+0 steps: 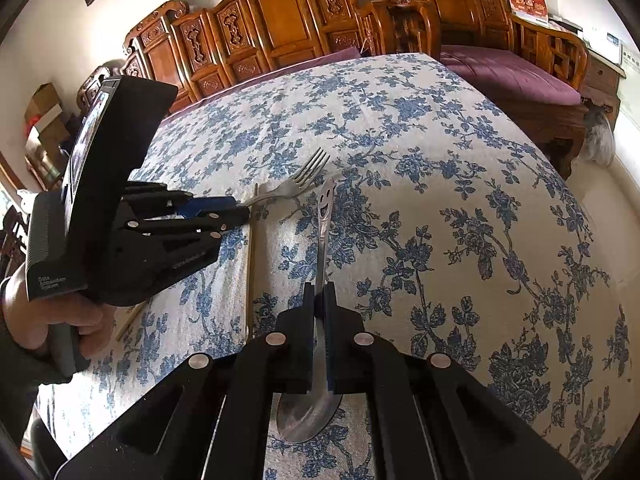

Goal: Organize utensils
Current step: 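Grasp the metal fork with the left tool while the right tool holds the spoon, then carry the fork toward the tray with the left tool while the right tool holds the spoon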

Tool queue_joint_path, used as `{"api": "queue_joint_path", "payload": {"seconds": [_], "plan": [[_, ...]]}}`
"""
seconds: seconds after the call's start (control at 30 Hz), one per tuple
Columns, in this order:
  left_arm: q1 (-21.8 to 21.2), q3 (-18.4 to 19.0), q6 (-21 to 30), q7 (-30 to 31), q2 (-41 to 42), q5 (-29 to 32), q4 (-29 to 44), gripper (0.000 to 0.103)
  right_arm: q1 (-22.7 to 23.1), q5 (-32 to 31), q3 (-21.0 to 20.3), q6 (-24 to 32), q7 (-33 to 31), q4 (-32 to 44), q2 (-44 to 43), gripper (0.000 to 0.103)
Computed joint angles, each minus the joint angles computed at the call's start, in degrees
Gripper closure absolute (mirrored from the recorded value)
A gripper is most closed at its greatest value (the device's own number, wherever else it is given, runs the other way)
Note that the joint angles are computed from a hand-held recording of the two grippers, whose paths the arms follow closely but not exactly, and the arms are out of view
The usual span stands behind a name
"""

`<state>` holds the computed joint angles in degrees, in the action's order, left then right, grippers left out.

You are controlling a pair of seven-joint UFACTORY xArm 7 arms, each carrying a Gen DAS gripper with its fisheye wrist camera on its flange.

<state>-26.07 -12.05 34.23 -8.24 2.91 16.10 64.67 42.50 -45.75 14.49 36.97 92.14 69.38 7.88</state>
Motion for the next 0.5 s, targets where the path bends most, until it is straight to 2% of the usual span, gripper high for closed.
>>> {"api": "queue_joint_path", "payload": {"seconds": [0.13, 0.5], "plan": [[-0.02, -0.25, -0.95, -1.41, -2.51, -0.07, -2.68, 0.101, 0.22, -0.31, -0.01, -0.14, 0.06, 0.59, 0.23, 0.097], [0.96, -0.97, -1.97, 0.71, -11.84, -7.66, -8.76, 0.101, 1.34, -1.34, -0.22, 0.41, -0.07, 3.11, 1.28, 0.097]]}}
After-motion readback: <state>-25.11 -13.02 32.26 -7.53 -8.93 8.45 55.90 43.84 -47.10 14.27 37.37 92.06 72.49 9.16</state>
